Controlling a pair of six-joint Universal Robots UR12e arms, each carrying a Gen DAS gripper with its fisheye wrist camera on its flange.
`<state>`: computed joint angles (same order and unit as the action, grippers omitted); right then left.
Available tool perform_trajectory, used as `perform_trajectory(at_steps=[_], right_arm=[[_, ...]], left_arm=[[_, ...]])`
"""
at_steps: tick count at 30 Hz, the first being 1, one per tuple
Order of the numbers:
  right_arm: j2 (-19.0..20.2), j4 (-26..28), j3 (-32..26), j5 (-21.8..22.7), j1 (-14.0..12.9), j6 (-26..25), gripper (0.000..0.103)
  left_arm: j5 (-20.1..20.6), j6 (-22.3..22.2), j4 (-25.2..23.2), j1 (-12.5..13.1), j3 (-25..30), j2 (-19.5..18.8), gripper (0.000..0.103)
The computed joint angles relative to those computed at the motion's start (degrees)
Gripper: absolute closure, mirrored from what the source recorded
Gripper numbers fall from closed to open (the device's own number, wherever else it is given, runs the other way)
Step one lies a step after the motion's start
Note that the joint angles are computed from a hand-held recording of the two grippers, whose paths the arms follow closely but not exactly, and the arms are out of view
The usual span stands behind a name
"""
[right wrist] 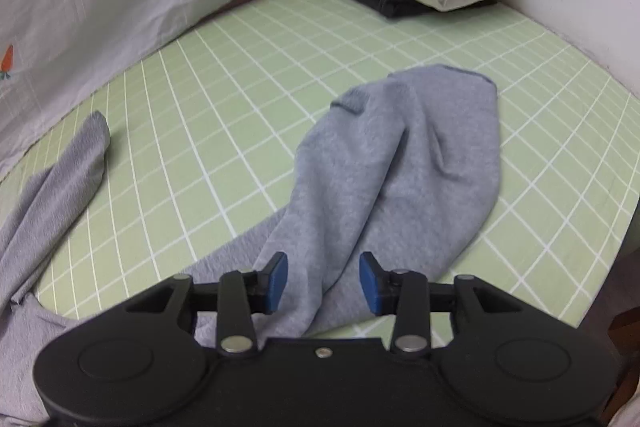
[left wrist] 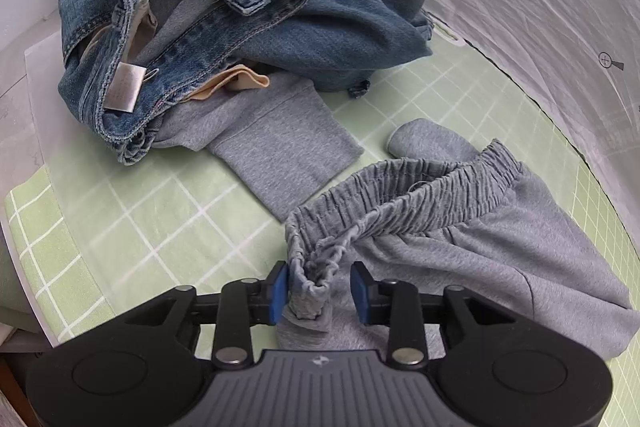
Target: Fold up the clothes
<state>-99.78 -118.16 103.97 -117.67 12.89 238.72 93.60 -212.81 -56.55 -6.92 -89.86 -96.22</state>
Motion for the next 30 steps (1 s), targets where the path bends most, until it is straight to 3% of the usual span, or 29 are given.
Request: perform_trajectory(at_steps=[5,9,16,20,25,29,30], right_arm=[[-3.39,-1.89,3.63,-0.25,-4.26,1.08,0.054],[-5.03,-3.35,5.57,0.99,-9.06,-4.34,0.050],[-5.51,-11.29,7.52,9.16,-17.23,-15.81,0.047],[-3.55,-13.59,6.16,16.03,-20.53,-20.71,0.036],[-0.41,-11.96,3.35,22.99,-21.25,-26.70,0.033],[1.92,-9.20,1.89,20.12,-19.30,-31.40,0.035],[2.18,-9.39,1.93,19.10,-18.82,-32.52,0.042]], left_arm=[[1.89,-2.91,2.33,-1.78,-1.83,1.93,0.053],[2.30,-5.64,2.86,-3.71,-3.53,3.51,0.047],[-1.73,-8.49,0.10,-7.48,-2.18,1.40,0.043],[-2.55,-9.77,-1.99,-9.74,0.61,-1.49,0.040],[-0.95,-11.29,-4.94,-12.70,3.72,-4.55,0.035],[1.43,-11.11,-6.98,-13.74,5.22,-5.51,0.034],[1.43,-10.83,-7.07,-13.73,5.10,-5.39,0.034]])
